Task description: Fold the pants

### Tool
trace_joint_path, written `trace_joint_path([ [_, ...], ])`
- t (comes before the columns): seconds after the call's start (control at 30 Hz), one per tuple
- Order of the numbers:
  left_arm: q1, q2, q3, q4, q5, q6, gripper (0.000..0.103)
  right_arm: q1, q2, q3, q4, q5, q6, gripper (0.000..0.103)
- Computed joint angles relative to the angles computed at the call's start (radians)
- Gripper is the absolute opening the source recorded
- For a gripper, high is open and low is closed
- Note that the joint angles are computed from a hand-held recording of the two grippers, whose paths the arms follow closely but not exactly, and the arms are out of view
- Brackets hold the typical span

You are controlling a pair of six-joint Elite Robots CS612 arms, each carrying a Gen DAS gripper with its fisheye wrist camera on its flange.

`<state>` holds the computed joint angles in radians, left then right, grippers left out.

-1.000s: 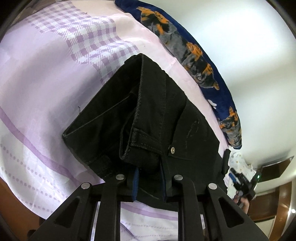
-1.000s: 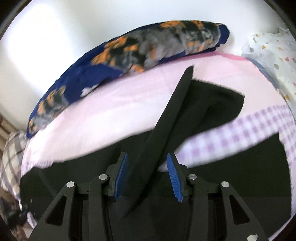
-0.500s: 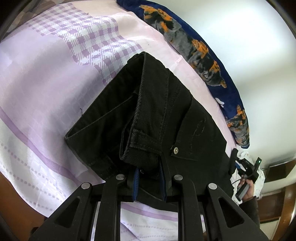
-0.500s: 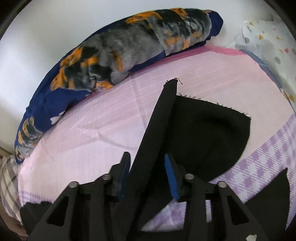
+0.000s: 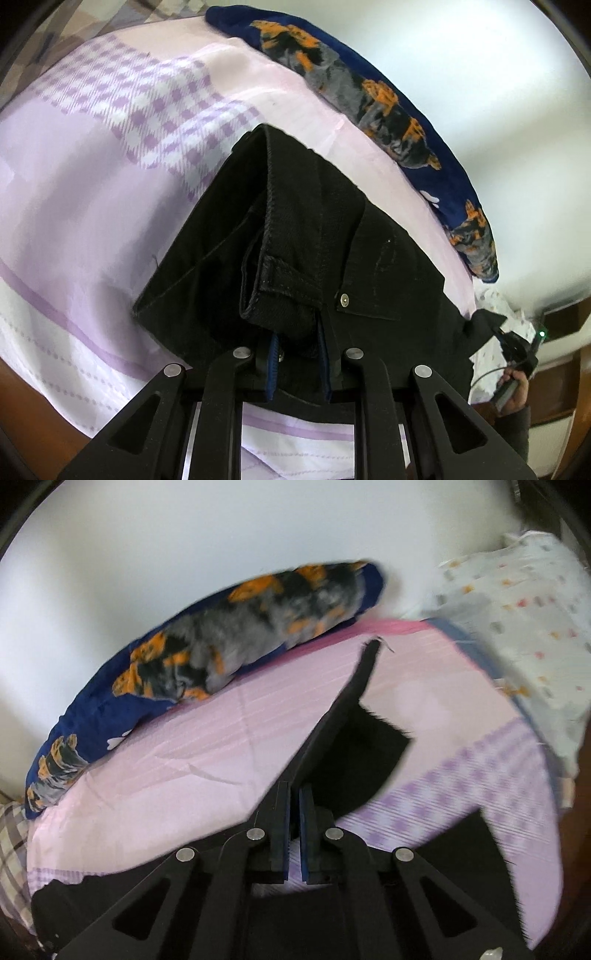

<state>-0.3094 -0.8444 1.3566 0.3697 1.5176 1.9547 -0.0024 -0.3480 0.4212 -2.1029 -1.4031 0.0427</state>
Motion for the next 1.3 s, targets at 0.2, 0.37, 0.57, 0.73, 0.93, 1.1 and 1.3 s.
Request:
trace_joint_path([
  [0.2, 0.014, -0.002, -0.012, 0.027, 0.044, 0.078, 0.017, -0.028, -0.164, 0.281, -0.166, -0.024, 0.052, 0.003],
  [0.37, 0.03, -0.001, -0.017, 0.049, 0.086, 0.148, 0.017, -0.042, -0.272, 0.468, -0.267, -0.032, 0.073, 0.003],
  [0.57, 0.039, 0.007, -0.023, 0.099, 0.127, 0.22, 0.017, -0.064, -0.361, 0.635, -0.302, -0.038, 0.117, 0.003],
  [0.73, 0.043, 0.02, -0.031, 0.142, 0.145, 0.261, 0.017, -0.077, -0.393, 0.714, -0.274, -0.046, 0.145, 0.003],
  [0.93, 0.044, 0.017, -0.034, 0.166, 0.135, 0.312, 0.017, -0.086, -0.418, 0.767, -0.266, -0.045, 0.146, 0.003],
  [1.1, 0.021, 0.05, -0.084, 0.265, 0.061, 0.376, 0.019, -0.088, -0.407, 0.772, -0.224, -0.05, 0.159, 0.003],
  [1.3, 0.004, 0.048, -0.099, 0.318, 0.01, 0.381, 0.027, -0.105, -0.396, 0.775, -0.204, 0.006, 0.186, 0.004],
])
